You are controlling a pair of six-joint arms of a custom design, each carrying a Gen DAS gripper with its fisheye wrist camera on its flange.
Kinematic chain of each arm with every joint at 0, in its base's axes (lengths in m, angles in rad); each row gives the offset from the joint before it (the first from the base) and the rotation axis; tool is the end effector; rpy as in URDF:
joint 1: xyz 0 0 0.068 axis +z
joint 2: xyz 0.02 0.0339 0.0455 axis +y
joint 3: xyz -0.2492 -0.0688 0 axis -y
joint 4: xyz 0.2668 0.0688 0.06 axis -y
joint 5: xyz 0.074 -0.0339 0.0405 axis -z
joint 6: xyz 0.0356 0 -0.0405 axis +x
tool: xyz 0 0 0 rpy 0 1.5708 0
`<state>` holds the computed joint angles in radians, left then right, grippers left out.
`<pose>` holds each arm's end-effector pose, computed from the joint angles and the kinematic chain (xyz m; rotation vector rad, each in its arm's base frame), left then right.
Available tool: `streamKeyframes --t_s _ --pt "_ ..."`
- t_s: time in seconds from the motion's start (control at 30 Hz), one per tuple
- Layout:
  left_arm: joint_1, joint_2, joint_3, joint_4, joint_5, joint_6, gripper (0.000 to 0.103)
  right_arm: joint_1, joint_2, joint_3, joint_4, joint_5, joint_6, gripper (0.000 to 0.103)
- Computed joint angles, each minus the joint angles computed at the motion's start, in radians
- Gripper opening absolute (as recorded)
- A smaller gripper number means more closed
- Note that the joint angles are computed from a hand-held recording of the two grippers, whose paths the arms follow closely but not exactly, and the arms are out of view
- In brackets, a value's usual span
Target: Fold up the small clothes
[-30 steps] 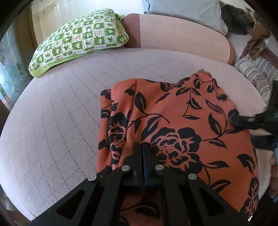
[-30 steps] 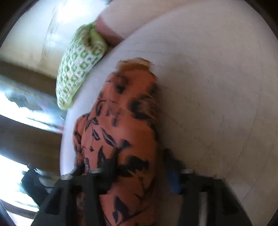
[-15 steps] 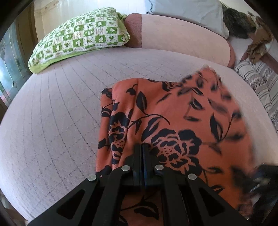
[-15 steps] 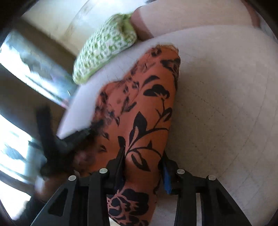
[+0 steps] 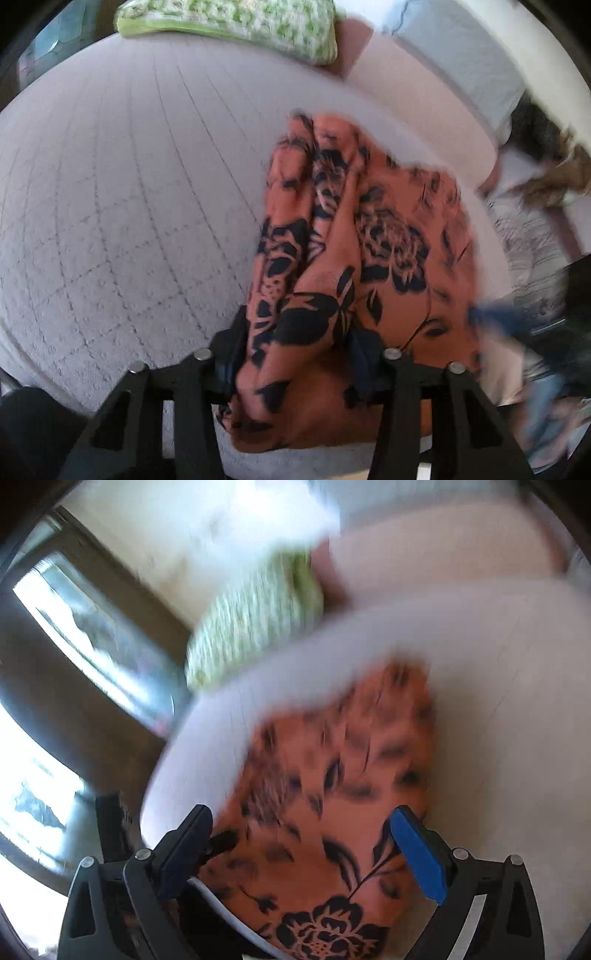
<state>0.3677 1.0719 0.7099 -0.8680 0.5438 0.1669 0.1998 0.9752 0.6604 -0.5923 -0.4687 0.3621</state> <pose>0.1993 0.0570 0.1955 -0.1373 2.6146 -0.5844 0.2101 0.0590 0.2109 -0.0023 2.5206 0.8162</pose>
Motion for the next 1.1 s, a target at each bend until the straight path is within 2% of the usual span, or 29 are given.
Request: streamKeyframes --t_s 0.03,0.1,0.2,0.23,0.27,0.37,0.4,0.47,0.5,0.53,0.57,0.6,0.67,0.7,0.73,0.77,0.8,0.83,0.9,0.97,1.0,1.03,1.07,1.1 --pt "-0.009 -0.020 0.005 -0.011 0.002 -0.011 0.034 0.034 0.056 -0.018 -0.005 0.044 -0.010 0.099" --pt "-0.022 -0.065 0.018 -0.028 -0.006 -0.004 0.033 0.091 0.040 -0.039 0.041 0.127 -0.037 0.101" --pt "-0.061 -0.154 -0.049 0.017 -0.051 -0.033 0.034 0.101 0.071 -0.005 0.007 0.143 -0.057 0.101" --pt "-0.063 -0.143 -0.083 0.043 -0.059 -0.042 0.038 0.098 0.068 -0.012 0.009 0.130 -0.058 0.101" --pt "-0.042 -0.139 -0.108 0.063 -0.031 -0.049 0.041 0.102 0.074 -0.009 0.019 0.122 -0.049 0.101" --pt "-0.030 -0.083 0.017 -0.056 -0.031 -0.045 0.045 0.104 0.082 -0.014 0.034 0.113 -0.066 0.102" --pt "-0.022 -0.076 0.060 -0.080 -0.026 -0.045 0.050 0.094 0.096 -0.004 0.029 0.113 -0.090 0.102" --pt "0.003 -0.051 0.131 -0.054 0.001 -0.029 0.069 0.090 0.102 -0.002 0.028 0.115 -0.107 0.103" --pt "-0.003 -0.043 0.153 -0.002 -0.013 -0.044 0.088 0.089 0.090 -0.009 0.024 0.116 -0.103 0.103" --pt "-0.036 -0.016 0.177 0.057 -0.059 -0.070 0.093 0.086 0.088 -0.010 0.026 0.114 -0.095 0.103" --pt "-0.080 0.051 0.222 0.092 -0.125 -0.086 0.093 0.084 0.090 -0.007 0.029 0.111 -0.082 0.103" --pt "-0.108 0.124 0.266 0.104 -0.152 -0.099 0.092 0.080 0.091 -0.007 0.031 0.106 -0.073 0.103" --pt "-0.137 0.306 0.359 0.106 -0.104 -0.094 0.090 0.072 0.095 -0.009 0.042 0.091 -0.070 0.103" --pt "-0.155 0.389 0.391 0.104 -0.099 -0.088 0.067 0.063 0.092 -0.013 0.043 0.078 -0.076 0.103" --pt "-0.170 0.476 0.425 0.081 -0.143 -0.087 0.019 0.058 0.088 -0.017 0.044 0.069 -0.080 0.103" --pt "-0.147 0.523 0.417 0.093 -0.088 -0.137 0.020 0.048 0.090 -0.017 0.041 0.053 -0.088 0.103" --pt "-0.112 0.520 0.408 0.104 -0.029 -0.170 0.015 0.037 0.082 -0.019 0.032 0.038 -0.094 0.103" --pt "-0.105 0.467 0.397 0.095 -0.026 -0.145 0.012 0.026 0.080 -0.018 0.026 0.019 -0.099 0.103" --pt "-0.140 0.290 0.296 0.171 -0.084 -0.107 0.012 -0.001 0.077 -0.013 0.003 -0.010 -0.113 0.103" --pt "-0.188 0.283 0.252 0.181 -0.182 -0.097 0.013 -0.012 0.088 -0.017 0.015 -0.018 -0.108 0.103" --pt "-0.171 0.355 0.271 0.152 -0.160 -0.111 0.015 -0.009 0.098 -0.015 0.023 -0.009 -0.102 0.103" --pt "-0.106 0.388 0.288 0.134 -0.058 -0.126 0.018 -0.002 0.104 -0.012 0.028 -0.003 -0.096 0.103" --pt "-0.088 0.391 0.313 0.090 -0.040 -0.133 0.021 0.011 0.108 -0.003 0.025 0.010 -0.092 0.103" --pt "-0.086 0.358 0.321 0.065 -0.068 -0.150 0.034 0.021 0.110 0.006 0.015 0.025 -0.093 0.103"
